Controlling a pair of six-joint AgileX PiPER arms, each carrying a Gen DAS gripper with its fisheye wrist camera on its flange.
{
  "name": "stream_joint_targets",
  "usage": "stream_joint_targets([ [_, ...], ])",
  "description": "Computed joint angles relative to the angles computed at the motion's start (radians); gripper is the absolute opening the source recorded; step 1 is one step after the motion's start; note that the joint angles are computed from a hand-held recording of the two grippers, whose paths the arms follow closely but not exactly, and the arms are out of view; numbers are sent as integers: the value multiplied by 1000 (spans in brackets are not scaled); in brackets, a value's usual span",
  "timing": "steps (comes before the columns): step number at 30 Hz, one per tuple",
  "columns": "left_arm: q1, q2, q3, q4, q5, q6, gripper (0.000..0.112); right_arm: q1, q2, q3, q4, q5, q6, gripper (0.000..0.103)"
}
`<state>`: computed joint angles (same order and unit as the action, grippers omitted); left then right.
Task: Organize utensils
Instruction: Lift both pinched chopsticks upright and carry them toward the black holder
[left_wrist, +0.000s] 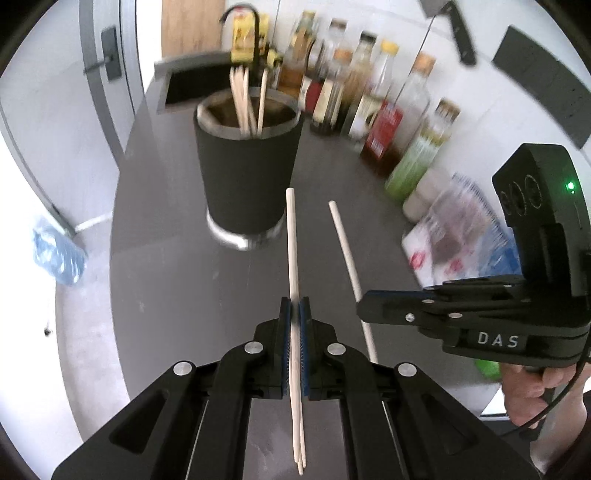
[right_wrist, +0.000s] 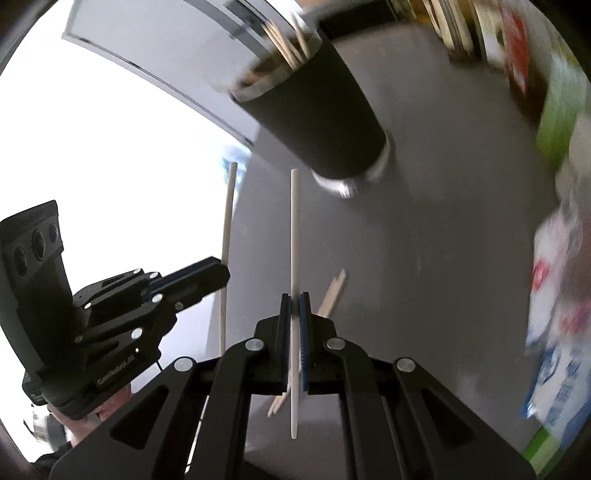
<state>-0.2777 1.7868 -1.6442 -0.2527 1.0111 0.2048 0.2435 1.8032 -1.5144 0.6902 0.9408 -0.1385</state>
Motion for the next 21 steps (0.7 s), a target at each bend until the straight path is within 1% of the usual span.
stream_joint_targets([
  [2,-14,-9,-34,21,-6,-4,3,36,-37,-10,-110,-70,40,5],
  [3,-14,-9,-51,20,-7,0,3,45,-41,-23,-141,-82,46,5],
  [5,-12,-11,-75,17,-6,12,3,43,-41,-49,-124,-88,9,5],
  [8,-20,-2,-123,22,-10,26,3,38,-41,-75,-130,-103,-3,5],
  [11,-28,5,-140,22,-35,31,3,35,-30,-132,-132,-122,-4,5],
  [12,-24,13,-160,11,-40,38,3,25,-21,-160,-127,-115,-15,5],
  [14,-16,32,-188,-16,-61,54,3,27,-9,-208,-136,-128,-13,5],
  [17,-13,40,-221,-26,-105,66,3,33,32,-308,-199,-134,20,5],
  [21,6,63,-284,-71,-139,89,3,23,61,-394,-190,-150,13,5],
])
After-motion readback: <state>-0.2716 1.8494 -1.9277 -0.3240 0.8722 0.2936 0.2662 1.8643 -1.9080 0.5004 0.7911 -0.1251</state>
